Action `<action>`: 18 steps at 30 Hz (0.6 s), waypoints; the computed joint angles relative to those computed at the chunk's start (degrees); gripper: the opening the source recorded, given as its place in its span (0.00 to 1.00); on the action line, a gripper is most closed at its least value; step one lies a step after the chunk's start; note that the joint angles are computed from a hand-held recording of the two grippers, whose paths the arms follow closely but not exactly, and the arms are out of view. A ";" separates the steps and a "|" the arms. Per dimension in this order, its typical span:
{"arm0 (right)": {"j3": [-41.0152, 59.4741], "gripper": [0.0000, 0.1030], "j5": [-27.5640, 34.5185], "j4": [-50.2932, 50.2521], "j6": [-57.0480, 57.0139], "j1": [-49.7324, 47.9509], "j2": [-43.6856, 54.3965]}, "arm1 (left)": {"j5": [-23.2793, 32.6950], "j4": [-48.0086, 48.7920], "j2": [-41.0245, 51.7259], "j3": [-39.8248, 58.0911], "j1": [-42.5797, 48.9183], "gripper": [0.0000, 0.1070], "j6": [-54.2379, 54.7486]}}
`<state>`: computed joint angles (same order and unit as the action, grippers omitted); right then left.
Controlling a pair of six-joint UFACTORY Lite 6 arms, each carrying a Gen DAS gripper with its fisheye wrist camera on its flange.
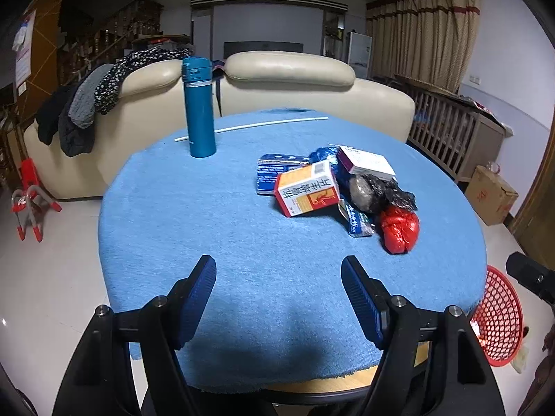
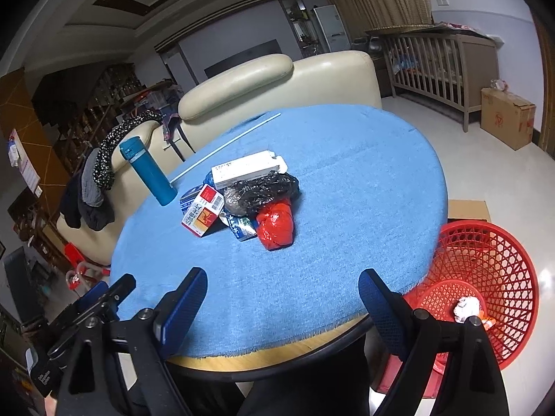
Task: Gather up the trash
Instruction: 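Move both open grippers back over the table toward the trash, then grasp the red plastic bag with right gripper while left gripper grasps medicine box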
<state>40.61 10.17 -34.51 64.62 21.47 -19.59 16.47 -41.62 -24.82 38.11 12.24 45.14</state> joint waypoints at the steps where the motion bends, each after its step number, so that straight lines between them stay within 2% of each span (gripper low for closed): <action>1: 0.02 0.88 -0.16 0.32 -0.38 -0.13 0.24 | -0.02 -0.36 0.11 0.07 0.30 0.70 0.25; 11: -1.04 0.88 -1.03 -5.04 4.36 -0.45 2.07 | -2.32 -3.72 2.10 0.41 2.27 0.70 3.31; 15: -0.78 0.88 -1.14 -14.14 11.66 -1.31 4.61 | -4.10 -7.49 5.19 1.65 3.35 0.70 7.62; 18: 1.47 0.88 -3.25 -2.86 -0.65 -3.85 9.68 | -4.38 -7.81 9.22 3.59 4.09 0.70 7.66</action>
<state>42.09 6.92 -37.37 63.98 17.62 -9.91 12.09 -49.43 -15.60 41.70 16.33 52.81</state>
